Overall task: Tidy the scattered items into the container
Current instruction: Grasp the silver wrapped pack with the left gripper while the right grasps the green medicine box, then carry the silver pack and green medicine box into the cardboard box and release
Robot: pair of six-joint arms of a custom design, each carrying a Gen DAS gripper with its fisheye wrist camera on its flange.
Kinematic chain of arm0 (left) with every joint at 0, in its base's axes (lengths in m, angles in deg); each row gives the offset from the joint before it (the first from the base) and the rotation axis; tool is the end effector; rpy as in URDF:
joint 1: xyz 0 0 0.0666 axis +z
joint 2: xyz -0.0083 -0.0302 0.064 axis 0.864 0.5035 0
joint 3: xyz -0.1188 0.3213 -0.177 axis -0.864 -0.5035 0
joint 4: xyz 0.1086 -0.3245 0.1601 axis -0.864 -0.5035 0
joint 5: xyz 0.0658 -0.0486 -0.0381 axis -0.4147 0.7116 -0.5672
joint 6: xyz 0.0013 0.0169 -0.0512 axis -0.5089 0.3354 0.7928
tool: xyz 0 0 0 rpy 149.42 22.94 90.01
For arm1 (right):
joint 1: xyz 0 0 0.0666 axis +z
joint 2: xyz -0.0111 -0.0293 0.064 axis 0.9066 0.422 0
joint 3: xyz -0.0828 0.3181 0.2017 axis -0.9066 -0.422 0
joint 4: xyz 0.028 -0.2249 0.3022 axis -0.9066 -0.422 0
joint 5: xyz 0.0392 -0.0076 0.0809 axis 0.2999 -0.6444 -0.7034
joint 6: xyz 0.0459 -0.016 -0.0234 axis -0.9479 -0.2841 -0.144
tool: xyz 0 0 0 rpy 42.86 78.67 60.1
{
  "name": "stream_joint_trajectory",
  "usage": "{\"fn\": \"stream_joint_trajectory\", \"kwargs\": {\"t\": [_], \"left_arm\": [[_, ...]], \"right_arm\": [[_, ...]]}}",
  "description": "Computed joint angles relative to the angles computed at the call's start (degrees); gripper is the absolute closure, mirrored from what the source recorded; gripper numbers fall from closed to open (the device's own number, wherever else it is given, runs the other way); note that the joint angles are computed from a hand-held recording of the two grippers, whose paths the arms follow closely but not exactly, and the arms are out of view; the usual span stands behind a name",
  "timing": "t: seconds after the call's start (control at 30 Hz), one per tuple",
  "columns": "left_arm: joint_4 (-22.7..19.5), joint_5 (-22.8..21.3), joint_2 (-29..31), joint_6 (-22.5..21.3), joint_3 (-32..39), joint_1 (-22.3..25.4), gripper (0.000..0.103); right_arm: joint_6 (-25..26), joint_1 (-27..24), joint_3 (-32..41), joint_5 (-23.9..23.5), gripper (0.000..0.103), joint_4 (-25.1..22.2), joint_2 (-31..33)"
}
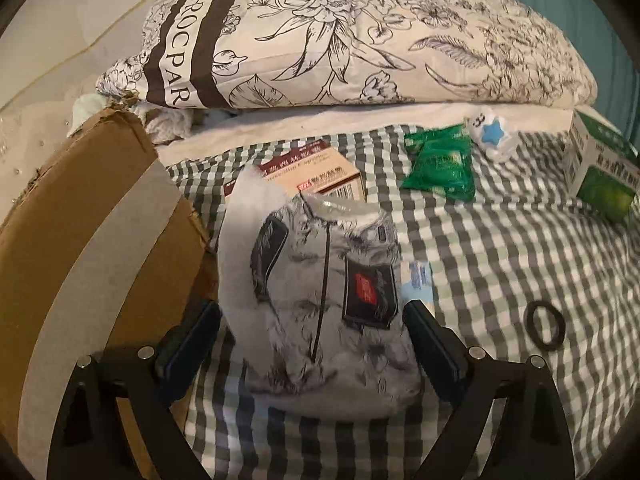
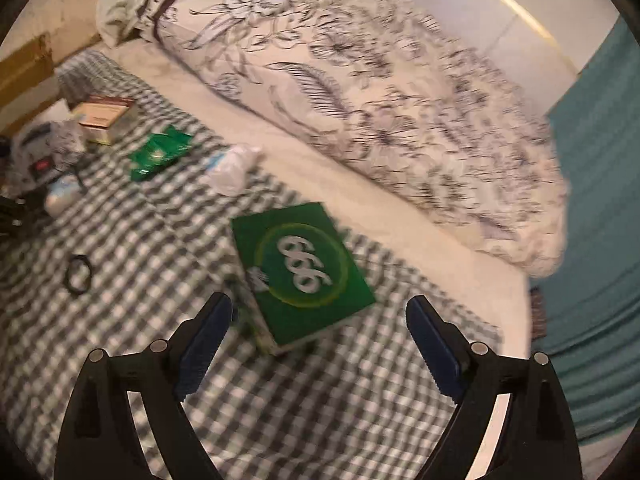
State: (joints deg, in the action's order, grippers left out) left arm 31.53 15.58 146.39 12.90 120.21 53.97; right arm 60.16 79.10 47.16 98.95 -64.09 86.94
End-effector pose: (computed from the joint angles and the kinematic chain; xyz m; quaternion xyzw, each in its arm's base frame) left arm 0.6430 -0.0656 0.3764 0.1764 0.9233 0.0310 0.3398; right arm 0.6054 0.1382 0.4667 -0.1311 0.9392 -0.1574 0.2757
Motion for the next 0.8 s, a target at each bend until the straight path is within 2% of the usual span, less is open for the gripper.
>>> {"fn": "stream_joint_trajectory", "kwargs": {"t": [0.13, 0.27, 0.33, 0.43, 0.53, 0.6, 0.67, 0.73, 0.77, 0.8], "left_arm": [[-1.86, 0.81, 2.37, 0.23, 2.99, -0.27, 0.008], [-0.37, 2.43, 3.37, 1.13, 3.10, -0.21, 0.006], [1.48, 2.69, 3.20, -0.11, 2.08, -0.34, 0.006], [1.39, 4.68, 3.56, 0.06, 2.47, 0.08, 0.008], [-0.21, 7.59, 3.77, 0.47, 3.25, 0.68, 0.018], [-0.36, 8.21, 3.12, -0.21, 2.68, 0.67, 0.027], [-0.70, 8.17, 2.44, -0.82, 2.19, 0.52, 0.032], [-0.56, 7.90, 1.64, -0.85, 1.48, 0.52, 0.043], [-0.81, 8.16, 1.49, -0.34, 1.47, 0.75, 0.046], [-1.50, 8.80, 1.44, 0.60, 1.68, 1.10, 0.052]], "right_arm": [[5.41, 0.15, 5.24, 0.09, 0.014, -3.04, 3.27], [7.95, -0.80, 14.61, -2.73, 0.014, -10.86, 8.24], [10.71, -0.70, 19.07, -1.29, 0.014, -14.51, 11.25], [13.38, -0.77, 21.71, 0.67, 0.014, -16.41, 14.04], [11.97, -1.59, 21.50, -0.48, 0.013, -15.21, 14.96], [8.99, -2.15, 21.82, -2.24, 0.013, -15.39, 15.98], [8.51, -1.95, 19.11, -0.96, 0.010, -13.53, 15.54], [8.25, -1.56, 13.26, 0.37, 0.010, -8.01, 12.94], [6.66, -1.39, 8.98, 0.38, 0.010, -3.34, 10.54], [4.76, -1.35, 6.57, -0.33, 0.012, -1.12, 9.09]]}}
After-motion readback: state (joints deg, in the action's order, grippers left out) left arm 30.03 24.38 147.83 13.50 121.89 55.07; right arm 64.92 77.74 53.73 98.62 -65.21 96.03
